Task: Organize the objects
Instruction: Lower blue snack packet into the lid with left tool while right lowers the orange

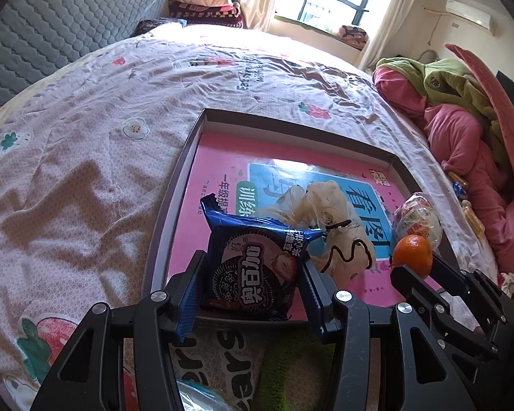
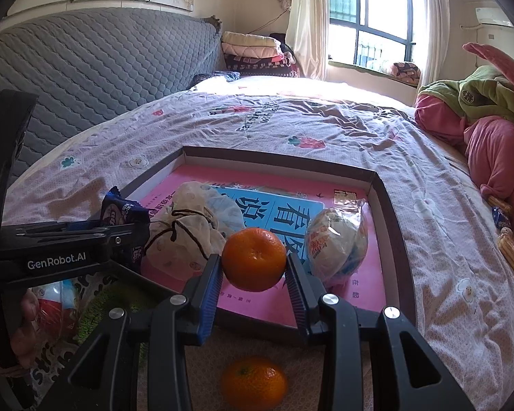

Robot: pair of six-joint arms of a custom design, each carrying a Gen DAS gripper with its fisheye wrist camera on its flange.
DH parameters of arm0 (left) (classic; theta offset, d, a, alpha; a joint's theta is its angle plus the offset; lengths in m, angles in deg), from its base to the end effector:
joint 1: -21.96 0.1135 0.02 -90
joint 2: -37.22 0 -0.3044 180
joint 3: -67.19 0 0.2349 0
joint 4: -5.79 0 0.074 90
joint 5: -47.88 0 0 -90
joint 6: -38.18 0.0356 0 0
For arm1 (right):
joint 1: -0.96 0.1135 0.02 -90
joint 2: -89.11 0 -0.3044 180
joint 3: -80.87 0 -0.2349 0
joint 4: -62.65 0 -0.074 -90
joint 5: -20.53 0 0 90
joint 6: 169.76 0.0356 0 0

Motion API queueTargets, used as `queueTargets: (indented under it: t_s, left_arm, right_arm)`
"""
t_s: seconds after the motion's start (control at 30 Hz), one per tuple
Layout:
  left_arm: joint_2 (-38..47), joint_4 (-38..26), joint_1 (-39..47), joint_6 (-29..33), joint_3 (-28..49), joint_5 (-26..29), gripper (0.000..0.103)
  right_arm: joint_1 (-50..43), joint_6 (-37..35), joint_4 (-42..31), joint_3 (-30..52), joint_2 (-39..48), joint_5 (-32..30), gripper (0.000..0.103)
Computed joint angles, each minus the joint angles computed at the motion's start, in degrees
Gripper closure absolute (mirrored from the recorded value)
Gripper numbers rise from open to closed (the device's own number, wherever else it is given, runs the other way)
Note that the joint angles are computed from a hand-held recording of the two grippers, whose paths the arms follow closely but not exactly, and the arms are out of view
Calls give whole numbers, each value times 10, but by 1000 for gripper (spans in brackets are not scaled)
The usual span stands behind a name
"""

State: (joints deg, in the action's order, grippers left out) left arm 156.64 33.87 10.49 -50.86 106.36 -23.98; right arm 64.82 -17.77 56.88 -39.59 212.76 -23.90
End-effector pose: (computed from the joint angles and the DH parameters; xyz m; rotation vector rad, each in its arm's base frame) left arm 0.2677 -0.0656 0.0620 0.4023 2.4443 -0.4708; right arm 0.1661 0.2808 0.0627 0.1328 2.2854 -0.0758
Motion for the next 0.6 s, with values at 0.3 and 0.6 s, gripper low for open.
queueTargets:
  t_s: [0.3, 0.6]
  left_arm:
    - [2, 11, -12, 11, -5, -21, 50]
    - [2, 19, -20, 16, -9, -34, 50]
  right_arm:
    - [-14, -1, -6, 13, 13, -25, 65]
    - [-26, 4, -6, 19, 17, -40, 65]
